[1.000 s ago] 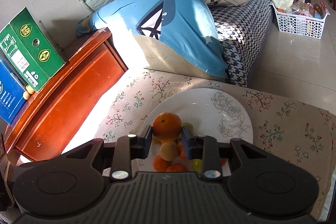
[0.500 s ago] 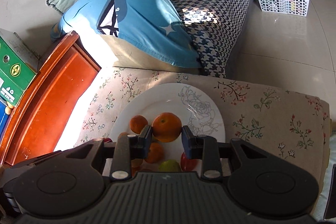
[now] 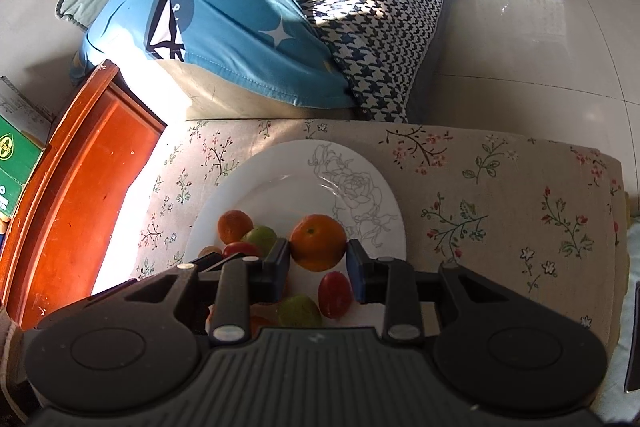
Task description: Organize fruits
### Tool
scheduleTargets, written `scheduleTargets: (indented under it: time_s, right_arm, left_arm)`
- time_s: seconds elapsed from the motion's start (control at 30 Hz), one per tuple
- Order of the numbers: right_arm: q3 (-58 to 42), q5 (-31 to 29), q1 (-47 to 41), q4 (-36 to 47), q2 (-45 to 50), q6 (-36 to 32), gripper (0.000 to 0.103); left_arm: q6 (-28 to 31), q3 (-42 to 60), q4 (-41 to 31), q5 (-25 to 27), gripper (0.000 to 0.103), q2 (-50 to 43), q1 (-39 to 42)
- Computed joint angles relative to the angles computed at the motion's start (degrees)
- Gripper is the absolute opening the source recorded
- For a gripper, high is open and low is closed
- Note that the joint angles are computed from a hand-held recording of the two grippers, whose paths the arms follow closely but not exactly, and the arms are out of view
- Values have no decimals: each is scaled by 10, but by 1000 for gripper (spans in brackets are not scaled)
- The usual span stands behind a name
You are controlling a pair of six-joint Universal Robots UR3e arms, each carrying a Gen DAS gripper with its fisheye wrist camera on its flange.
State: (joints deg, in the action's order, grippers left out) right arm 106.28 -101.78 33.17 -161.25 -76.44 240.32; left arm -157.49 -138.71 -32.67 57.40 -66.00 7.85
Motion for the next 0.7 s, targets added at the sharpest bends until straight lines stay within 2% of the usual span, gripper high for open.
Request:
scheduleTargets:
  time_s: [0.17,0.3,0.33,0.4,0.53,0.7]
  right_arm:
    - [4,3,-2,-6,-1,9,34]
    - [1,4,-2,-7,-1,9,35]
    - [0,5,-2,-7,-2,9,36]
    - [-4,4,0,-4,-2,6,38]
    - [-22,-11,11,12,-1,-4,46]
    - [-48,-30,28,39,2,-11,53]
  left_arm:
    - [8,-10,10,0,26,6,-7]
    - [-2,-16,17,15,51,28,-13]
    - [-1,-14,10,18,52,34,-14]
    - [0,-5,-13,29,55,47,-19]
    - [-5,11,-67,56,70,79,-22]
    - [7,34,-163,90,76,131,-13]
